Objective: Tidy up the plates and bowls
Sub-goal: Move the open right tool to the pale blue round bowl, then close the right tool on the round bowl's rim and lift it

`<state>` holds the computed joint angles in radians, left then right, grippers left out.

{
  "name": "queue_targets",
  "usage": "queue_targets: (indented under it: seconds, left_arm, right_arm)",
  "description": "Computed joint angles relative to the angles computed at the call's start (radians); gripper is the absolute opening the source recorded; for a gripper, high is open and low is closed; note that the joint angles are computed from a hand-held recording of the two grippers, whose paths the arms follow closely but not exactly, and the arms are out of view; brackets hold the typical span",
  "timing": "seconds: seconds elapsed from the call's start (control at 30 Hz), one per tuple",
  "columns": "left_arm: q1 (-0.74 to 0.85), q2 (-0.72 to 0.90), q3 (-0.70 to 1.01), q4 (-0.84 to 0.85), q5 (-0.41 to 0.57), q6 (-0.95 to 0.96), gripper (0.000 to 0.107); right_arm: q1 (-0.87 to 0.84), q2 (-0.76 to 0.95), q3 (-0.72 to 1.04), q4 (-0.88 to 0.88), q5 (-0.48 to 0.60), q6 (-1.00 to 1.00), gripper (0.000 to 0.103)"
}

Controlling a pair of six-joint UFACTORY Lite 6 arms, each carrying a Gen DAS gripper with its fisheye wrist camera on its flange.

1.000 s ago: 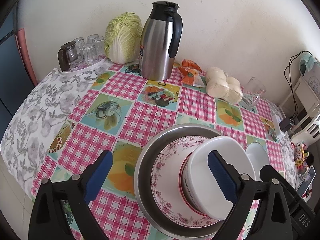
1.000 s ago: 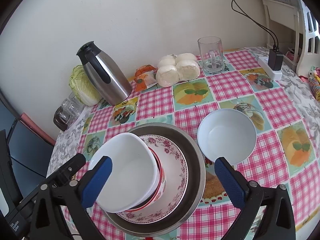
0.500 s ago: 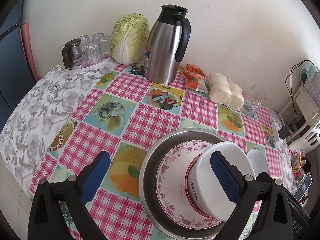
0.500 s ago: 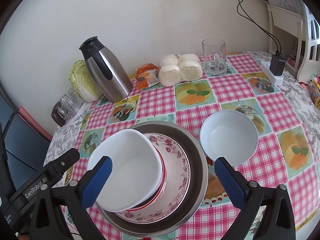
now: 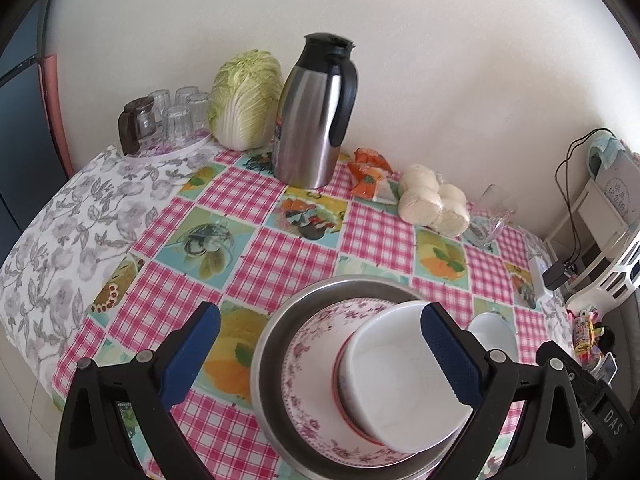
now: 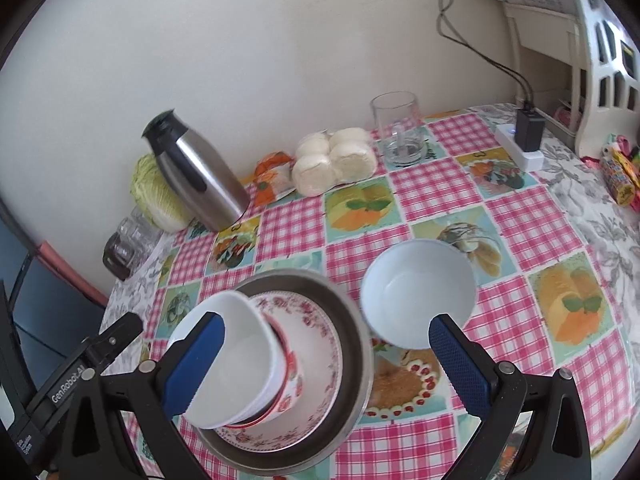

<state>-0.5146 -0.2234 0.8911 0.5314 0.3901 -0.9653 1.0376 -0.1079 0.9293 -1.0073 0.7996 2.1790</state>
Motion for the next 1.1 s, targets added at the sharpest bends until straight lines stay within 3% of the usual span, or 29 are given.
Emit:
queue_targets:
  seconds: [0.33,0.53,0.77,1.0,1.1]
  left_arm:
    - [-0.187,0.083,0.123,0.183,0.043,-0.189,0.1]
    - [-0.3,0.224,0.296,0.16,0.103,-0.109,0.1]
    - [-0.384,0.419,0.499,0.166,0.107,-0.141,0.1]
    - [-0.422,0.667,0.727,0.061,0.141,0.019,0.1]
    - [-0.424,0.753,0.804,0.026,0.155,0.062,0.093]
  right_arm:
    - [-0.093,-0.401,-0.309,0.025,0.061,0.054,0.103]
    - [-0.182,-0.566,-0.426,0.075,0.05,-0.007,0.103]
    - [-0.286,-0.609,-0.487,0.105,-0.031,-0.071,0.103]
    - [-0.441,-0.572,-0.536,0.128,-0.187,-0.142,0.103]
    - [-0.487,-0.519,-0.548,0.125,-0.24,-0.152,0.103]
